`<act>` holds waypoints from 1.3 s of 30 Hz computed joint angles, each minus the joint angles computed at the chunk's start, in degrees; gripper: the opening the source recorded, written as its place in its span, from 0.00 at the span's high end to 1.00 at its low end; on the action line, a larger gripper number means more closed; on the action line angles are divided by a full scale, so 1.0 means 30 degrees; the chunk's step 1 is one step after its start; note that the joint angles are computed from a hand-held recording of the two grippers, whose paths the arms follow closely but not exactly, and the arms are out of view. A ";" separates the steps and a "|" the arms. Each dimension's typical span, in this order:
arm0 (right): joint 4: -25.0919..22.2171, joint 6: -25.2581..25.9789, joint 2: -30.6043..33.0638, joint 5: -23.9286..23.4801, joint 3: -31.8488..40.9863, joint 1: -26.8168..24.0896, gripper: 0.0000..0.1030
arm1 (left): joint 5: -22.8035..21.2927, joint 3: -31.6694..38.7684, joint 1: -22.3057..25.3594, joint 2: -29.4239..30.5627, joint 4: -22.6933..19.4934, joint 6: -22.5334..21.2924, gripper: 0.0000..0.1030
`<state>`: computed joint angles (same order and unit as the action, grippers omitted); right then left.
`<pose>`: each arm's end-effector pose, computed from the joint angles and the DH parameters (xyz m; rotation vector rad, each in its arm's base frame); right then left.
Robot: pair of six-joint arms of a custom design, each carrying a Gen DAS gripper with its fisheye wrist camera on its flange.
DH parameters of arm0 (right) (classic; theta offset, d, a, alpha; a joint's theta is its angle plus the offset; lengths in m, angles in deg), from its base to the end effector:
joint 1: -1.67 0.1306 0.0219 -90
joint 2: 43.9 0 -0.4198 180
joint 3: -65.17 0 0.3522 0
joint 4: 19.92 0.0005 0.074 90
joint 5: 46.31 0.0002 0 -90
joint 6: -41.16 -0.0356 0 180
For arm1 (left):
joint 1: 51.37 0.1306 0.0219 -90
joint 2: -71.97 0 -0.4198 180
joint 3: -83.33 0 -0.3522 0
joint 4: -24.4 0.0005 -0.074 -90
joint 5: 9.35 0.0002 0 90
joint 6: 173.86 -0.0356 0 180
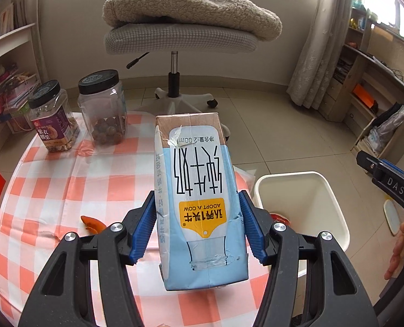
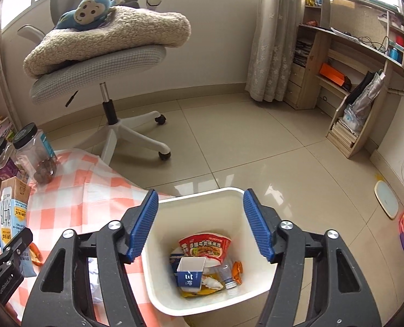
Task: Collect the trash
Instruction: 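Carry the blue box to the wastebasket and release it with the right gripper, then drop the milk carton into the wastebasket by opening the left gripper, then grasp the crumpled white paper ball on the table with the left gripper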
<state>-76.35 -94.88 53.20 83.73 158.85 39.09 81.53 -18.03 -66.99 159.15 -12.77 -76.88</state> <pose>0.3923 0.2707 0.4385 0.3966 2.2691 -0.2124 0.4099 -0.1157 0.4190 0.1866 2.3710 -0.2076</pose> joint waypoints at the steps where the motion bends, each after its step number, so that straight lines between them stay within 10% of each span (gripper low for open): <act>1: -0.0030 -0.0161 -0.0262 0.0016 -0.0254 -0.0190 0.35 | -0.0047 0.0062 -0.0293 0.0097 0.0011 0.0083 0.43; 22: -0.0891 -0.3635 -0.3475 0.1051 -0.2811 -0.2544 0.09 | 0.1342 0.2612 -0.5144 0.3368 -0.1309 0.1935 0.35; 39: -0.1141 -0.2376 -0.2019 0.0603 -0.1651 -0.1192 0.07 | -0.1698 -0.0263 -0.2786 0.1024 -0.1413 0.0957 0.14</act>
<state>-79.77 -102.01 47.15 85.54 153.90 35.51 76.44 -18.81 -75.35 162.22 -17.01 -74.01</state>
